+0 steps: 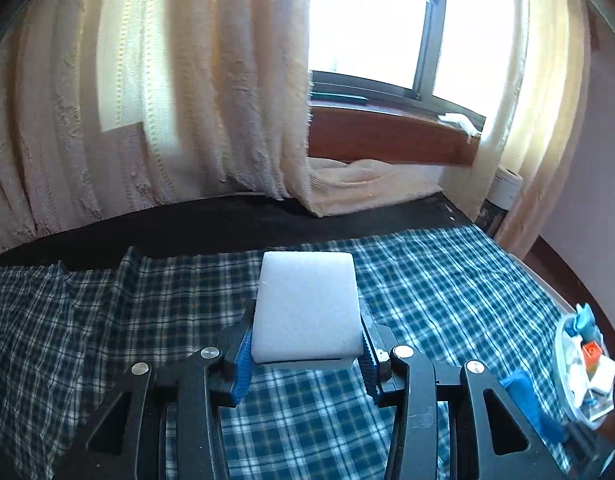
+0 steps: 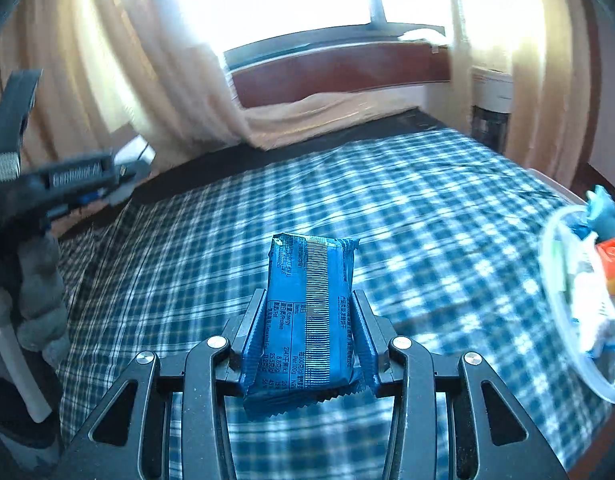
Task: Organize objects
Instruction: 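Carry the white block and blue packet toward the bowl with both grippers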
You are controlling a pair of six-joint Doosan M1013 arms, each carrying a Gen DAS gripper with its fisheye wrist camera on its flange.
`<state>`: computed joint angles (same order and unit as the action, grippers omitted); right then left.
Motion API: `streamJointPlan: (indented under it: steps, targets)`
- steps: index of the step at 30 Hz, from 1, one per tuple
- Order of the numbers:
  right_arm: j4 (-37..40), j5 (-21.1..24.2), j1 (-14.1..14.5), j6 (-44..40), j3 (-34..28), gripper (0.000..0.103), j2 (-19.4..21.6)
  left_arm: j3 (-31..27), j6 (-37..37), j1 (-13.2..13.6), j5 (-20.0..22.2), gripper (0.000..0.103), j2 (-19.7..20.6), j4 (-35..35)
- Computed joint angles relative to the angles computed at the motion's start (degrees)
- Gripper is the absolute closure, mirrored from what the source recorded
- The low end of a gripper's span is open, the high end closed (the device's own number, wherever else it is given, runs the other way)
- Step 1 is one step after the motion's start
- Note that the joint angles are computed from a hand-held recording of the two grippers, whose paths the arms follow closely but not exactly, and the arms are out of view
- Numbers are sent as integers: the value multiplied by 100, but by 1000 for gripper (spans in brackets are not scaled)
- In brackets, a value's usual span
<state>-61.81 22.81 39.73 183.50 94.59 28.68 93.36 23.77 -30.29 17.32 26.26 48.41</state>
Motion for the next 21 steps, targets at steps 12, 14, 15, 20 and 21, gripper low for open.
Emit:
streamJointPlan:
  steps: [12,14,15,20,21]
  targets:
    - [-1045,592,-189,1648,865,61,-658,25,1679,-187,-296,57,-35,-1385]
    - [-1122,755,-229,1836,1009,61,-777,16,2279,-209,-311,57,-29,-2007]
    - [-1149,826,-240,1896,1058,61,-814,11,2510,-219,-309,57,-25,-2242]
    - [-1182,1208,-351,2180,1350,61,-1029,15,2988,-318,-280,57,-37,-2614]
    - [-1186,1252,-369,2215,1398,61,-1066,7,3054,-342,-265,57,-35,-2655]
